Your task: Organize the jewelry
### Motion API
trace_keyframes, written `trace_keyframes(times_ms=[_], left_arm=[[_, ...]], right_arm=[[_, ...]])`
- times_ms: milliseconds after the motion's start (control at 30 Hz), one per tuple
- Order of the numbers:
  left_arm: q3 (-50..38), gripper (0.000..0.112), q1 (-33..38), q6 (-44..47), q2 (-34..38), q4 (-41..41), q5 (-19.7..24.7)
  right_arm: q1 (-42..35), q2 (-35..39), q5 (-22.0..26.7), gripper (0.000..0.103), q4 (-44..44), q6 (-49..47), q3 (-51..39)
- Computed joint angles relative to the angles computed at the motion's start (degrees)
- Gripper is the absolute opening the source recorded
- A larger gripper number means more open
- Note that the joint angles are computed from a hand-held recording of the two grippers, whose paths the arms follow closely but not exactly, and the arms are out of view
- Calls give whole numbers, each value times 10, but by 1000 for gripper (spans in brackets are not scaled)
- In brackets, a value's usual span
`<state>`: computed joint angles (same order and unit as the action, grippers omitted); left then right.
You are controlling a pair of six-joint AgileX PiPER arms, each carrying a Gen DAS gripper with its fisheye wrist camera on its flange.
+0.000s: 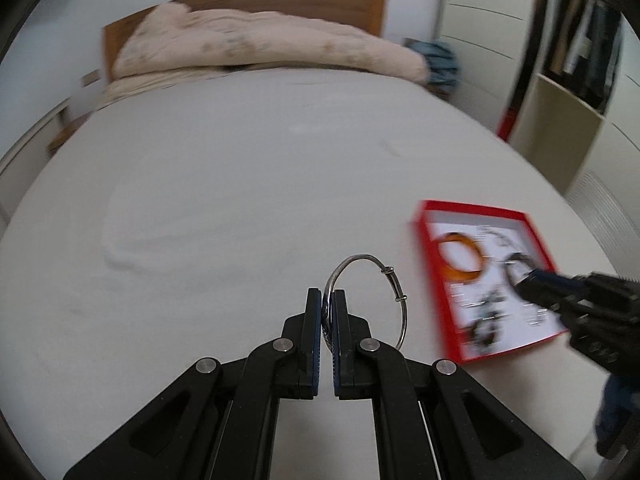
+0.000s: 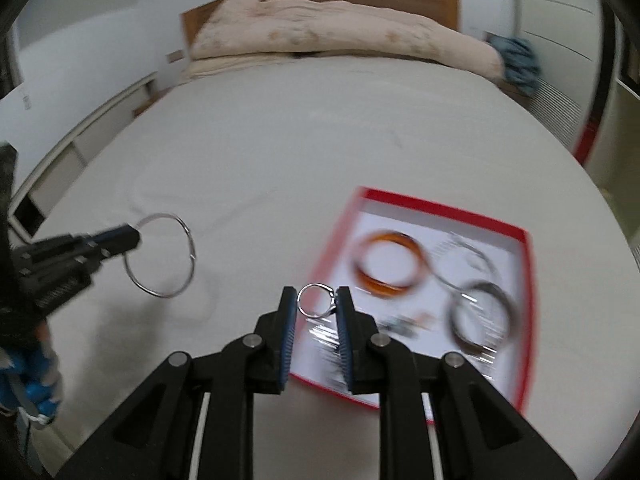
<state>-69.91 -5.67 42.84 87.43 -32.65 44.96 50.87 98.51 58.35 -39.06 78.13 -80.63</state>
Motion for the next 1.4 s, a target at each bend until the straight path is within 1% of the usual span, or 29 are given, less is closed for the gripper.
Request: trace_keyframes(times_ms=[133, 200, 267, 400, 467, 633, 733, 900, 1000, 1067, 1133, 1200, 1400], left_arm=[[5, 4, -95, -59, -6, 22, -15], [7, 4, -140, -88, 1, 38, -25], [10, 4, -178, -111, 13, 56, -36], [13, 4, -243, -178, 40, 116, -62], [13, 4, -259, -208, 55, 149, -74], [5, 4, -283, -269, 87, 205, -82], [4, 4, -290, -296, 97, 225, -84], [21, 4, -282, -299, 88, 225, -91], [25, 5, -275, -290, 78, 213, -89], [27, 5, -273, -291, 72, 213, -87], [30, 6, -271, -292, 65, 211, -85], [39, 8, -269, -294, 47, 216, -84], [66, 18, -266, -326, -24, 246, -75]], right_arm=[[-18, -69, -19, 18, 2, 32, 111], [-32, -98, -38, 18, 7, 39, 160], [-44, -110, -54, 18, 14, 37, 185], [-68, -133, -91, 18, 33, 19, 234], [-79, -134, -108, 18, 42, 8, 249], [-90, -132, -132, 18, 57, -11, 273], [-91, -129, -134, 19, 62, -12, 279], [-93, -129, -139, 19, 64, -6, 282], [-90, -127, -131, 20, 67, -6, 278], [-90, -127, -124, 23, 69, -6, 274], [-86, -130, -116, 31, 68, 1, 270], [-77, -135, -104, 31, 64, 9, 267], [-31, -155, -47, 31, 49, 46, 247]])
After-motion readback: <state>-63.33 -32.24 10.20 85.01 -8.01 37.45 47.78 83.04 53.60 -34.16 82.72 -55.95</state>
